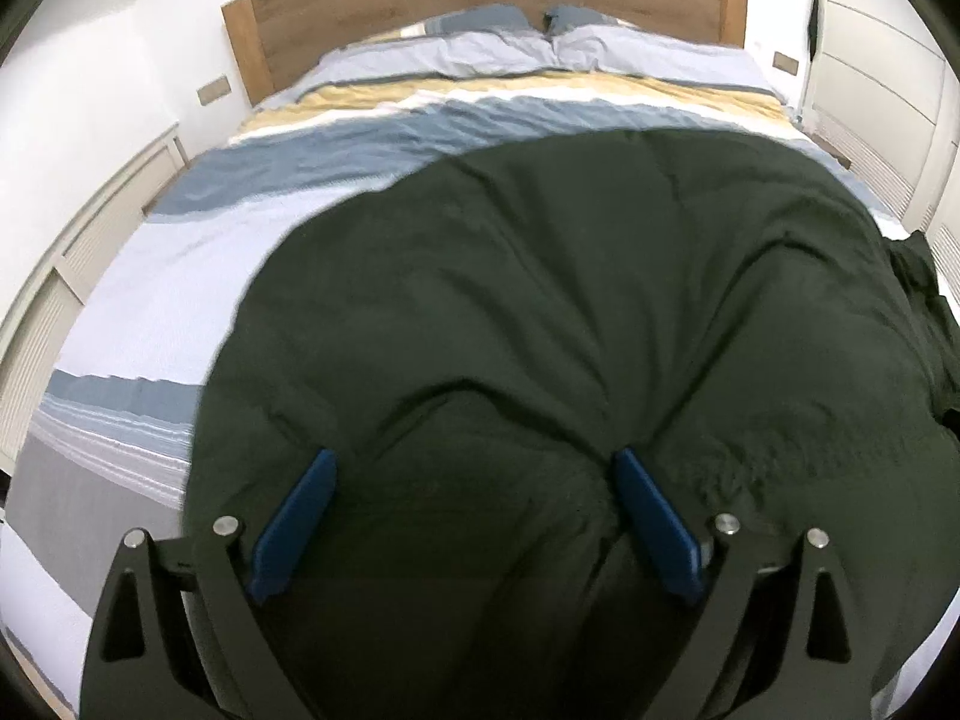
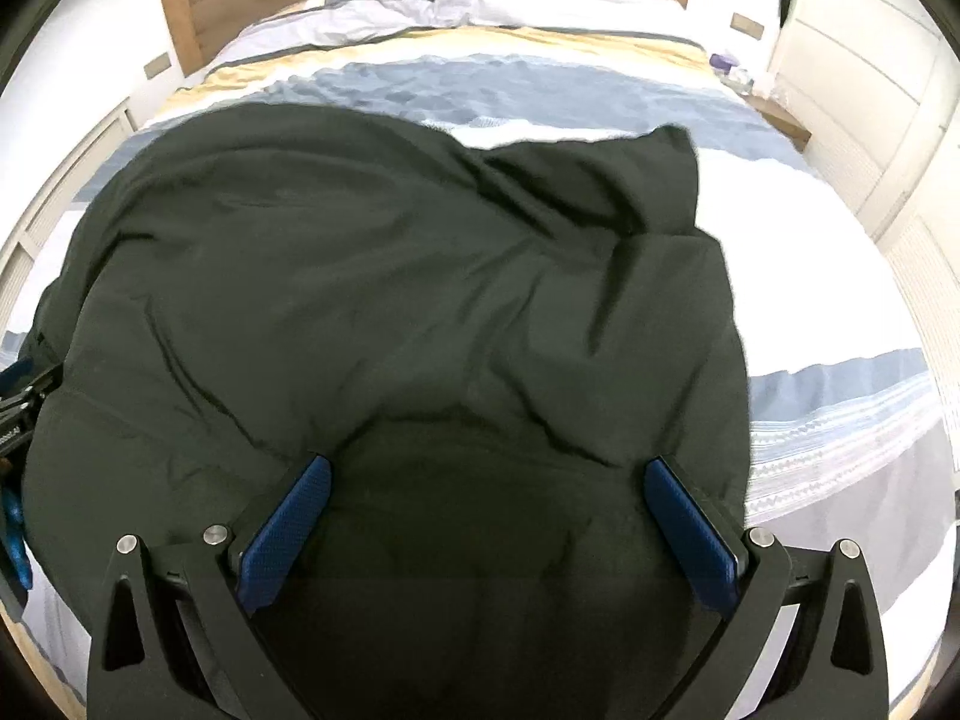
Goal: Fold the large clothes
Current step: 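Smooth the folded coat top with both grippers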
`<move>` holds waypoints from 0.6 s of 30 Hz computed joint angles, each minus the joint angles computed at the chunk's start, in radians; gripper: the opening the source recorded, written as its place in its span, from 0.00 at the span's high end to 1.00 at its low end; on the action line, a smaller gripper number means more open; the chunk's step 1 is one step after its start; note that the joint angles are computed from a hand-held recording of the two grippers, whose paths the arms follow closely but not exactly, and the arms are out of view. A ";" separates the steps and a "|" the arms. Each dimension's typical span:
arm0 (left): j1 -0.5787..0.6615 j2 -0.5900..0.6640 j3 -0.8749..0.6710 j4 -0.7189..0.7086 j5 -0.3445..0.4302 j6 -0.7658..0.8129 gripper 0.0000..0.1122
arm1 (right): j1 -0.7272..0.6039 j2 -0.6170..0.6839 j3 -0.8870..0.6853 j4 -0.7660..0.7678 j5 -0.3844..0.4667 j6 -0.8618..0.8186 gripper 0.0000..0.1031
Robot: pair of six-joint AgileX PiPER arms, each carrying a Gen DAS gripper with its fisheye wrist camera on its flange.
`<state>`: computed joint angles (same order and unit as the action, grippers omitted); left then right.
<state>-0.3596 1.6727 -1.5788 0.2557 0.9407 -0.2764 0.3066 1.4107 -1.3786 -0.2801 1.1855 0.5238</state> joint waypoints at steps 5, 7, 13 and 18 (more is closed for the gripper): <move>-0.003 -0.083 0.095 0.039 -0.035 -0.036 0.15 | 0.088 -0.064 0.023 0.004 -0.020 0.025 0.01; 0.003 -0.086 0.116 0.038 -0.039 -0.031 0.15 | 0.103 -0.067 0.045 0.017 -0.031 0.026 0.01; 0.000 -0.111 0.164 0.053 -0.060 -0.035 0.15 | 0.066 -0.078 0.103 0.048 -0.061 0.031 0.01; 0.004 -0.137 0.190 0.053 -0.061 -0.030 0.15 | 0.078 -0.099 0.111 0.022 -0.021 0.042 0.01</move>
<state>-0.3555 1.5356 -1.3886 0.3084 0.8794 -0.3063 0.3848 1.3113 -1.2675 -0.2582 1.1644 0.5658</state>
